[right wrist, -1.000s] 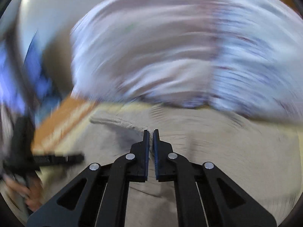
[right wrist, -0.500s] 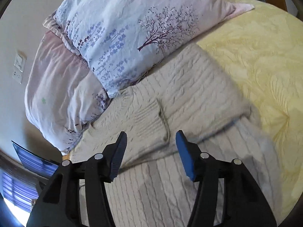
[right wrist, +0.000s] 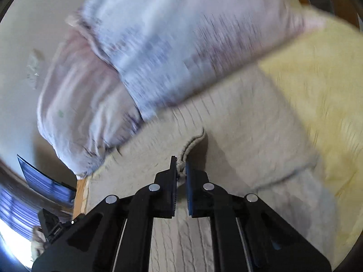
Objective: Fold small clothes
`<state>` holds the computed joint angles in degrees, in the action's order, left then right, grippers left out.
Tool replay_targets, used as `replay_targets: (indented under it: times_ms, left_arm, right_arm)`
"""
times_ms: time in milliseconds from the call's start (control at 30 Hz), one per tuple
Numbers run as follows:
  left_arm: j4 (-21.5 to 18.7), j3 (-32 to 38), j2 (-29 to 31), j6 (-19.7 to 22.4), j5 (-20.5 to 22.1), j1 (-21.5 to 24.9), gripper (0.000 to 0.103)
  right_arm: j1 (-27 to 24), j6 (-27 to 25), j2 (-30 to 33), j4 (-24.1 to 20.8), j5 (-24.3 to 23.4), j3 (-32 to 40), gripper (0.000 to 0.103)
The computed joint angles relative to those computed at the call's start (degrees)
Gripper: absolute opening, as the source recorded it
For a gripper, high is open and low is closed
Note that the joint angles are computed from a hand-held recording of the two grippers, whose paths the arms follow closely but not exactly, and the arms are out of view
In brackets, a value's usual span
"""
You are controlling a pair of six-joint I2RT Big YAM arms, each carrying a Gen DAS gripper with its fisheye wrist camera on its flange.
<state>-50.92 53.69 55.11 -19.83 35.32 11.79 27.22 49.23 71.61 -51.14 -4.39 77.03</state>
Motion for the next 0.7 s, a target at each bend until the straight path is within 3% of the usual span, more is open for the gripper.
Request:
replay_targets:
  times_ms: [100,200,300,400,467,500,700]
  left_arm:
    - [-0.7,0.3,-0.1,1.0,-1.1,-1.1,0.071]
    - [-1.8,0.5,-0.4,2.3,-2.3,-2.0,0.071]
    - [-3.2,0.3,-2.1,4.1,-1.1,-1.4,0.070]
    - [-4.8,-0.3,-5.6,7.8,0.2,0.5,0.070]
    - [-6.6,-0.9,-8.3,10.8,0.9,2.7,0.070]
    - [-7.7,-1.2,-9.2,12.3,1.6,4.1,0.070]
    - [-16.2,-3.7,-13.4,22.3,7.0,13.6,0.069]
  right_arm:
    - [1.2,-2.4,1.6,-3.5,5.0,1.8,0.007]
    - [0.9,-1.9,5.2,-10.2,4.7,2.8,0.007]
    - [1.3,-2.8,4.8,-10.8,5.8,2.9,0.008]
    - [0.5,-3.1,2.6,-10.6,2.7,2.2,0.026]
    - [-0.1,-3.9,-0.2,-9.6,1.4,0.9,0.049]
    - [-0.5,-4.6,-1.8,-9.5,1.1,0.2,0.053]
    - [-3.7,-5.4,-10.4,-11.6,-3.4,-4.3,0.056]
